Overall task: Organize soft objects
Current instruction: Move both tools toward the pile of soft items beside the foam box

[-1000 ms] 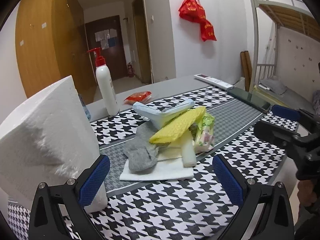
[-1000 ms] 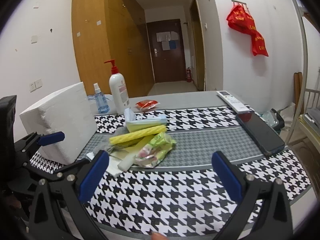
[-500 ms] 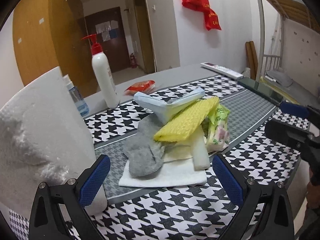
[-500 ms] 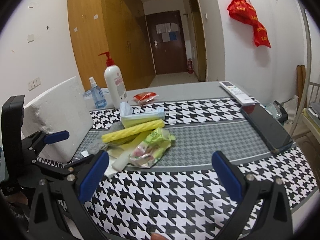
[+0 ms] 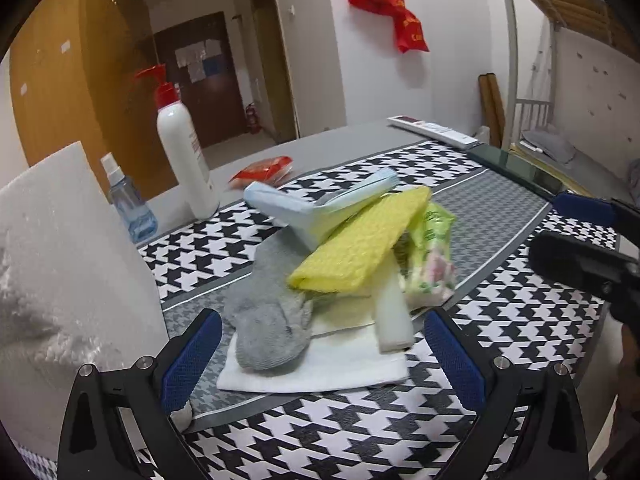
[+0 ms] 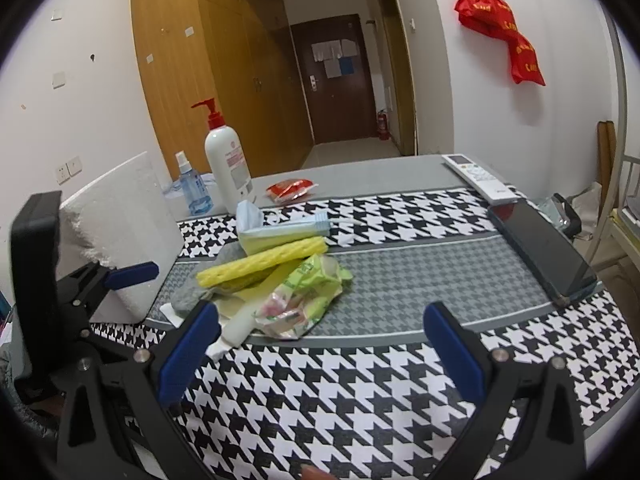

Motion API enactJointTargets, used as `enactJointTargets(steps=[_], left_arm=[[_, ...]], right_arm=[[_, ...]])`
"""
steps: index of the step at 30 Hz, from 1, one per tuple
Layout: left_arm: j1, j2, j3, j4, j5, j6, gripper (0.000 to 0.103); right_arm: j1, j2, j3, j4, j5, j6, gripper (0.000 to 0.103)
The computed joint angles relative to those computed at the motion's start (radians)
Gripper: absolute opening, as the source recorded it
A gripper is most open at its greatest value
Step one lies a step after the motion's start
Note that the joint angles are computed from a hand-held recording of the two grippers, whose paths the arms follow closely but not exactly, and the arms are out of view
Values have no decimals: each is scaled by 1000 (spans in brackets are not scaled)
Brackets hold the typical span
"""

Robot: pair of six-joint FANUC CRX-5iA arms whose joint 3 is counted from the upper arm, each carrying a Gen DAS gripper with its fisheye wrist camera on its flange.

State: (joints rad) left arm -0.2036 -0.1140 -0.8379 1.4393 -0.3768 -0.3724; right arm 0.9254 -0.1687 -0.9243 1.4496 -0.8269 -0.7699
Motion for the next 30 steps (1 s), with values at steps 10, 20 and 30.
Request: enactJointTargets(steps=[10, 20, 30], left_arm=[[61, -14, 5, -79, 7, 113, 101], [112, 41, 91, -300, -68, 326, 91], [162, 109, 184, -473, -160, 485, 83]], right_arm=[[-19, 12, 29, -21, 22, 49, 103], [-33, 32, 56, -53, 52, 92, 103], [-50, 76, 115, -145, 92, 219, 103]])
